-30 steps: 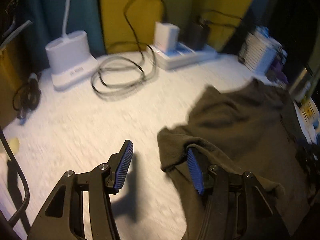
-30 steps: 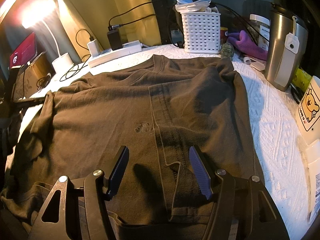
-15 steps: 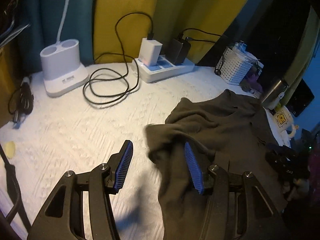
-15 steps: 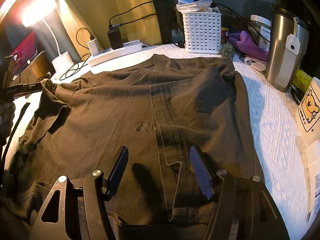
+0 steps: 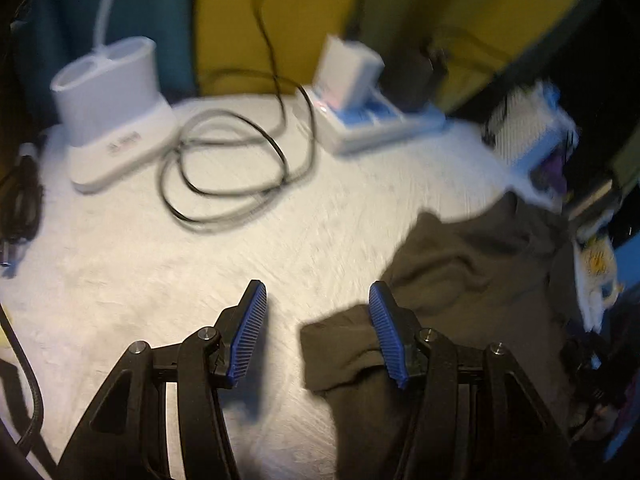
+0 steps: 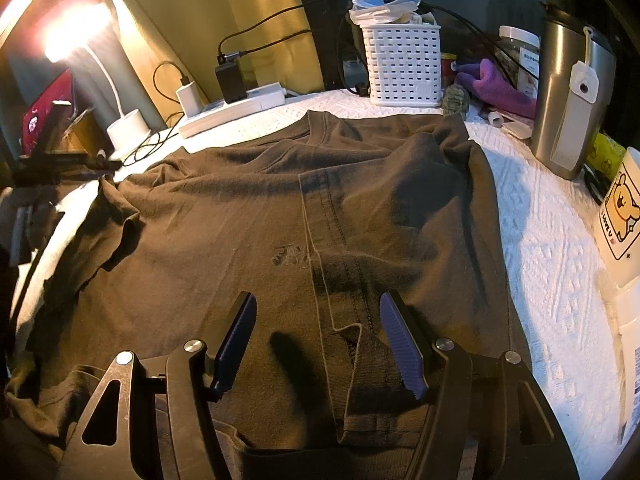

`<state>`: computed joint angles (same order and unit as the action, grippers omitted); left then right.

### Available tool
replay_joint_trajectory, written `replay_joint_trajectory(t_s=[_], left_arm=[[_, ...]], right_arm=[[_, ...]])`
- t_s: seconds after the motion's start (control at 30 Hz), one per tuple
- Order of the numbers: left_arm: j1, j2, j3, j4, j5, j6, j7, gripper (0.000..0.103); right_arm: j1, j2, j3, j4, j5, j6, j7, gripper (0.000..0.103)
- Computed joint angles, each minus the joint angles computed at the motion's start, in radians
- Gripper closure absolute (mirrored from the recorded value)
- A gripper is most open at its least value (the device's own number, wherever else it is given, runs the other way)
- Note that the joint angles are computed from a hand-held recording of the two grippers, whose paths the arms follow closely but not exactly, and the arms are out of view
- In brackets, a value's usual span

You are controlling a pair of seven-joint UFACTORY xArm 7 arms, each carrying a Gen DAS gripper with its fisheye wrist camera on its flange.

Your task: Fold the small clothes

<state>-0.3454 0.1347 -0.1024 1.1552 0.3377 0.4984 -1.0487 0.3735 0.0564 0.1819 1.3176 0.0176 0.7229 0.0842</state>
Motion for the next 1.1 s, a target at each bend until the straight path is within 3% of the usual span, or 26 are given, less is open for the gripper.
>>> replay_joint_trajectory(t_s=[0.2,0.27,0.37,0.43,0.6,0.77,0.9,0.97,1.1], left_arm=[[-0.075,0.038,-0.019,0.052,0.131,0.092,0.044,0.055],[-0.084,0.046,-0.020,0.065,0.136,0.108,0.060,0.062],[-0.079,0.059,-0.030,0.101,0.085,0.143,0.146,0.070],[-0.081,0.065,-0.025,0.140,0.085,0.195,0.200,0.070],[-0.049,0.075,-0.007,0.205,0.032,0.191,0.255,0.070],[-0.041,0.172,-0.006,0.308,-0.035,0.240,0.345,0.070],[-0.063,0.184,-0.009,0.295,-0.068,0.228,0.374,0.070],[-0.079,0.179,-0.001,0.272,-0.059,0.211,0.351,0.070],[-0.102,0.154,0.019,0.222,0.003,0.157,0.282,0.070]], right_arm=[[-0.003,-0.004,0.000,-0.006,0.023,-0.006,-0.008,0.037],[-0.003,-0.004,0.000,-0.006,0.024,-0.007,-0.008,0.037],[-0.004,-0.005,-0.001,-0.008,0.035,-0.010,-0.013,0.037],[-0.005,-0.005,-0.001,-0.009,0.039,-0.011,-0.016,0.037],[-0.006,-0.005,-0.001,-0.010,0.042,-0.013,-0.018,0.037],[-0.008,-0.008,-0.001,-0.014,0.059,-0.016,-0.026,0.037],[-0.012,-0.012,-0.003,-0.019,0.084,-0.025,-0.038,0.037],[-0.011,-0.022,-0.006,-0.032,0.046,-0.041,0.012,0.037],[-0.006,-0.047,-0.008,-0.052,-0.160,-0.086,0.191,0.037]])
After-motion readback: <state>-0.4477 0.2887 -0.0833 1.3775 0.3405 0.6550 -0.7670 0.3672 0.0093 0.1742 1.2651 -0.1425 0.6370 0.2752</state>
